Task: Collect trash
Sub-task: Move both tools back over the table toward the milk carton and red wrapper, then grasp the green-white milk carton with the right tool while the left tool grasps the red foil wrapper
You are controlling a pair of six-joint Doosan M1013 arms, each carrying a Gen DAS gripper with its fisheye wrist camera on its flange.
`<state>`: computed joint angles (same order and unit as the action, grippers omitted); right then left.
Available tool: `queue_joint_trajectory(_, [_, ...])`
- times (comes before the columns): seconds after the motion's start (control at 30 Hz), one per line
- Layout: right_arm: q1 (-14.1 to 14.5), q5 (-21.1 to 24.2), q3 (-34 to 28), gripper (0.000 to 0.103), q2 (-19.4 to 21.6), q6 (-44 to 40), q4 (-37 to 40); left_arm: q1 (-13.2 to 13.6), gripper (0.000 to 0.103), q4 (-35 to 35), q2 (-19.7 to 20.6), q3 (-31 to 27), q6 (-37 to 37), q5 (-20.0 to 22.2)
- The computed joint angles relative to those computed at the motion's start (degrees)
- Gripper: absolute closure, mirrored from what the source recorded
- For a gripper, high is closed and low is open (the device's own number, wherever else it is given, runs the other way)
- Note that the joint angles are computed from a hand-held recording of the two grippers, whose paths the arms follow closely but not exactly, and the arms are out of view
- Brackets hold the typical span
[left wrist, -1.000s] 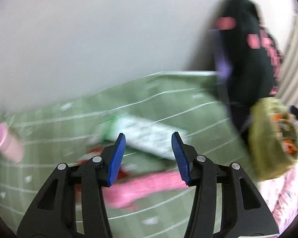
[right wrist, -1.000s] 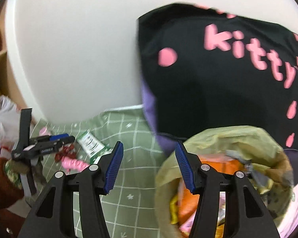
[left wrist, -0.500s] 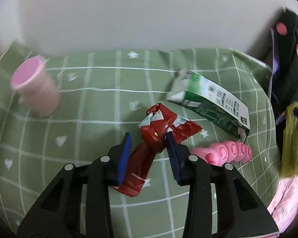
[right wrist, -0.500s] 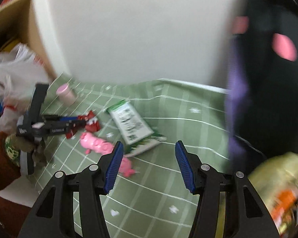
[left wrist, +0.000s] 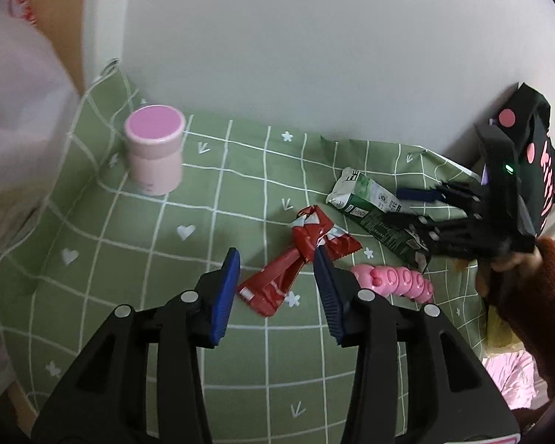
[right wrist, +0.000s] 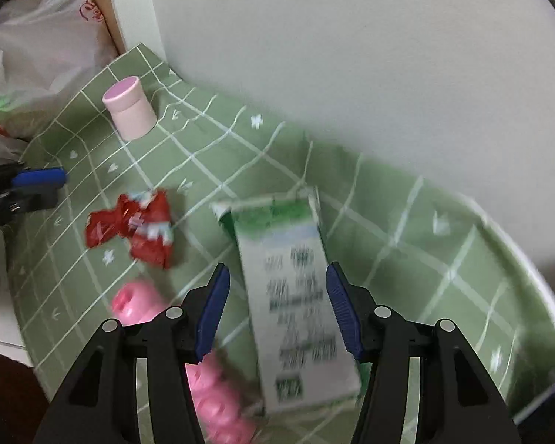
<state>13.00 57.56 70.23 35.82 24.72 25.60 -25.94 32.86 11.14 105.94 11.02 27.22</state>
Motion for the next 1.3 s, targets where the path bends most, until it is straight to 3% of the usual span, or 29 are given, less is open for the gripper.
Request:
queue_joint_trajectory(0.13, [1.30, 2.99, -3.63, 0.044, 2.75, 1.02, -1.62, -0.16, 0.063, -0.52, -0.79, 1.12, -2.00, 0.87])
queue_joint_trajectory(0.3, [2.02, 6.94, -6.91, 0.042, 4.95, 2.81, -3.76, -0.29, 0.063, -1.38, -1.12, 1.82, -2.71, 1.67])
queue_joint_trajectory(0.4, [1.95, 4.42, -5.21, 0.042, 3.57, 2.04, -3.12, -0.27, 0.063, -1.95, -0.89, 1.63, -1.76, 1.27])
queue_joint_trajectory(0.6, [-0.45, -1.00, 0.46, 0.043, -1.38, -1.97, 7.84, 0.43, 0.063, -4.57, 0.36, 0.42, 2.33, -1.11])
queue_joint_trajectory(0.87, [-4.87, -6.49, 7.96, 0.045, -7.28, -4.70, 20.15, 1.24, 0.063, -12.39, 2.87, -3.09, 14.52, -3.11])
queue_joint_trajectory(0.9, [-5.37, -7.34, 8.96, 0.046, -8.06, -4.95, 21.41, 1.40, 0.063, -13.56, 3.21, -3.56, 16.10, -3.20])
queue_joint_trajectory(0.97, [-6.24, -8.21, 10.27, 0.100, -9.16, -5.16, 22.85, 1.61, 0.063, -15.16, 4.37, -5.12, 19.26, -2.29])
queue_joint_trajectory(1.0, [-6.33, -10.11, 10.99, 0.100, -9.80, -3.19, 21.46, 1.64, 0.063, -15.29, 4.94, -5.94, 20.08, -1.26])
queue_joint_trajectory(1.13, [-7.82, -10.09, 12.03, 0.101, -10.48, 0.34, 20.84, 2.28, 0.063, -18.86, 6.94, -8.22, 24.43, 0.60])
queue_joint_trajectory(1.3, [-8.18, -9.22, 13.74, 0.100, -11.30, -0.09, 19.04, 2.42, 0.063, -17.83, 5.96, -6.99, 22.55, -1.66])
